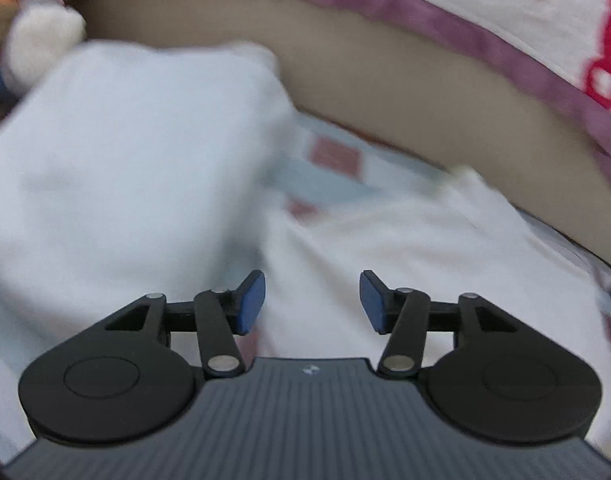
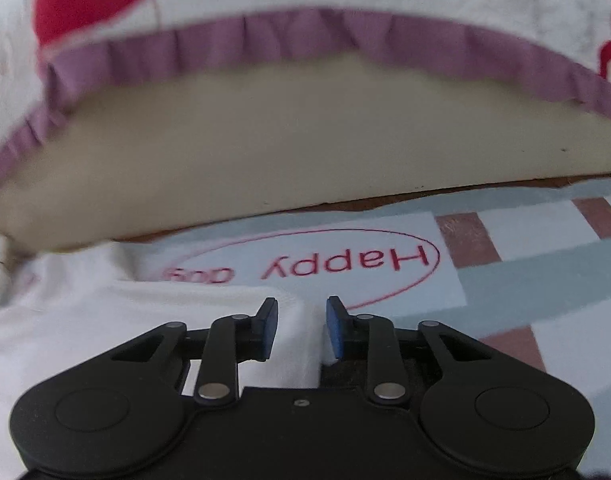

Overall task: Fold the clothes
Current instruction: 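Smooth the folded bag flat with both grippers and release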

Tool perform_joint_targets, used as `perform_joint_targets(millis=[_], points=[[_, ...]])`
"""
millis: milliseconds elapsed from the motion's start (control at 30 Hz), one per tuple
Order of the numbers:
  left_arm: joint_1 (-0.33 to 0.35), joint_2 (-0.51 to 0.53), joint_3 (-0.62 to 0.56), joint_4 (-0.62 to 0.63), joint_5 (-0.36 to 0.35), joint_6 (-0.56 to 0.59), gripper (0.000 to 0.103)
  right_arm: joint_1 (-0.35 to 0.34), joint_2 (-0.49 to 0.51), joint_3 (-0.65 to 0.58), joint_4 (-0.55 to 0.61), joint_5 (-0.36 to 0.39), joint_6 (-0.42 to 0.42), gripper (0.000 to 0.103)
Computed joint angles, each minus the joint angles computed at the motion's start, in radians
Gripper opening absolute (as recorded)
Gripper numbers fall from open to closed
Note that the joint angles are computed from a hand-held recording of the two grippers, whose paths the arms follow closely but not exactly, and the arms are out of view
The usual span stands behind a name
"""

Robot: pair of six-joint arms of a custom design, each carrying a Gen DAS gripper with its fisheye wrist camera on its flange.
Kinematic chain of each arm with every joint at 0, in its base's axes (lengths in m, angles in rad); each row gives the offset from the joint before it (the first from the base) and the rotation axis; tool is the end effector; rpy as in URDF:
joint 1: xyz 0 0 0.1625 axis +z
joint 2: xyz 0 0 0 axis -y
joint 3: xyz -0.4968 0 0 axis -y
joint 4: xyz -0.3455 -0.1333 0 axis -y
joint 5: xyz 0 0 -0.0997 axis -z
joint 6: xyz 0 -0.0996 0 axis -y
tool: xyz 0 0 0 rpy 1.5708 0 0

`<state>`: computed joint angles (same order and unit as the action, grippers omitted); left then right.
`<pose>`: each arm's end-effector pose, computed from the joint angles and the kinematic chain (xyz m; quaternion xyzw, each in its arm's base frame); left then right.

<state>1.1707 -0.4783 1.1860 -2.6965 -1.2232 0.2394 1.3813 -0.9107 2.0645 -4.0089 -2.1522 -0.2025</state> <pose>-0.1703 -0.8321 0.1214 0.2688 0.9259 -0.2173 0.1522 -0.0269 -0.5575 0.3112 -0.1667 -0.7683 0.5181 0.3369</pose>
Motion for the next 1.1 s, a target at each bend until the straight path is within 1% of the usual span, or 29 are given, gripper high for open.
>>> perform_joint_targets(millis=[33,100,167,200,267,333,367,400,433,467,567,600,633,700,733,767,800,833,900,933,967,1033,1100], points=[[0.001,-0.021,0.037,0.019,-0.015,0.007,0.052,0.011,-0.019,0.040,0.011,0.003,0.015,0.036],[0.003,-0.060,0.105,0.057,-0.043,0.020,0.052,0.032,-0.050,0.119,0.037,0.004,0.049,0.044],[0.007,-0.081,0.161,0.059,-0.042,-0.006,0.052,0.045,-0.073,0.199,0.064,0.012,0.089,0.051],[0.009,-0.090,0.184,0.061,-0.039,-0.027,0.052,0.052,-0.084,0.237,0.078,0.016,0.109,0.052],[0.020,-0.112,0.223,0.082,-0.052,-0.091,0.052,0.062,-0.076,0.290,0.059,-0.008,0.138,0.054],[0.034,-0.138,0.261,0.068,-0.092,-0.109,0.052,0.072,-0.061,0.340,0.033,-0.035,0.167,0.054],[0.038,-0.145,0.268,0.071,-0.099,-0.112,0.049,0.077,-0.048,0.361,0.004,-0.047,0.165,0.054],[0.041,-0.151,0.272,0.077,-0.106,-0.114,0.047,0.081,-0.036,0.377,-0.029,-0.051,0.142,0.054],[0.044,-0.149,0.264,0.098,-0.113,-0.111,0.040,0.083,-0.025,0.391,-0.063,-0.055,0.115,0.054],[0.046,-0.147,0.255,0.119,-0.120,-0.108,0.036,0.081,-0.020,0.396,-0.076,-0.050,0.080,0.054],[0.045,-0.150,0.259,0.144,-0.123,-0.119,0.036,0.080,0.003,0.379,-0.108,-0.058,-0.045,0.053],[0.043,-0.153,0.267,0.141,-0.124,-0.123,0.036,0.075,0.006,0.370,-0.093,-0.052,-0.071,0.052],[0.042,-0.154,0.272,0.137,-0.124,-0.126,0.041,0.069,0.006,0.360,-0.066,-0.046,-0.093,0.046],[0.041,-0.157,0.284,0.126,-0.125,-0.135,0.044,0.061,0.010,0.348,-0.025,-0.045,-0.111,0.033],[0.040,-0.159,0.284,0.139,-0.124,-0.137,0.035,0.065,0.003,0.357,-0.023,-0.046,-0.098,0.016],[0.032,-0.162,0.275,0.194,-0.111,-0.122,0.013,0.072,-0.007,0.370,-0.025,-0.048,-0.080,0.012],[0.022,-0.166,0.277,0.223,-0.094,-0.104,0.000,0.080,-0.017,0.383,-0.027,-0.050,-0.061,0.012],[0.006,-0.177,0.301,0.211,-0.065,-0.083,0.000,0.087,-0.026,0.396,-0.028,-0.052,-0.042,0.010],[-0.012,-0.198,0.358,0.121,-0.054,-0.054,0.000,0.103,-0.046,0.421,-0.031,-0.057,-0.004,0.006],[-0.016,-0.205,0.372,0.091,-0.044,-0.058,0.000,0.109,-0.050,0.427,-0.023,-0.082,0.005,0.003],[-0.017,-0.210,0.377,0.070,-0.037,-0.060,0.000,0.113,-0.051,0.431,-0.012,-0.113,0.010,0.003],[-0.016,-0.218,0.374,0.057,-0.034,-0.058,0.000,0.115,-0.046,0.447,-0.054,-0.104,0.049,0.003],[-0.014,-0.232,0.381,0.036,-0.046,-0.052,0.000,0.125,-0.038,0.453,-0.109,-0.088,0.049,0.003]])
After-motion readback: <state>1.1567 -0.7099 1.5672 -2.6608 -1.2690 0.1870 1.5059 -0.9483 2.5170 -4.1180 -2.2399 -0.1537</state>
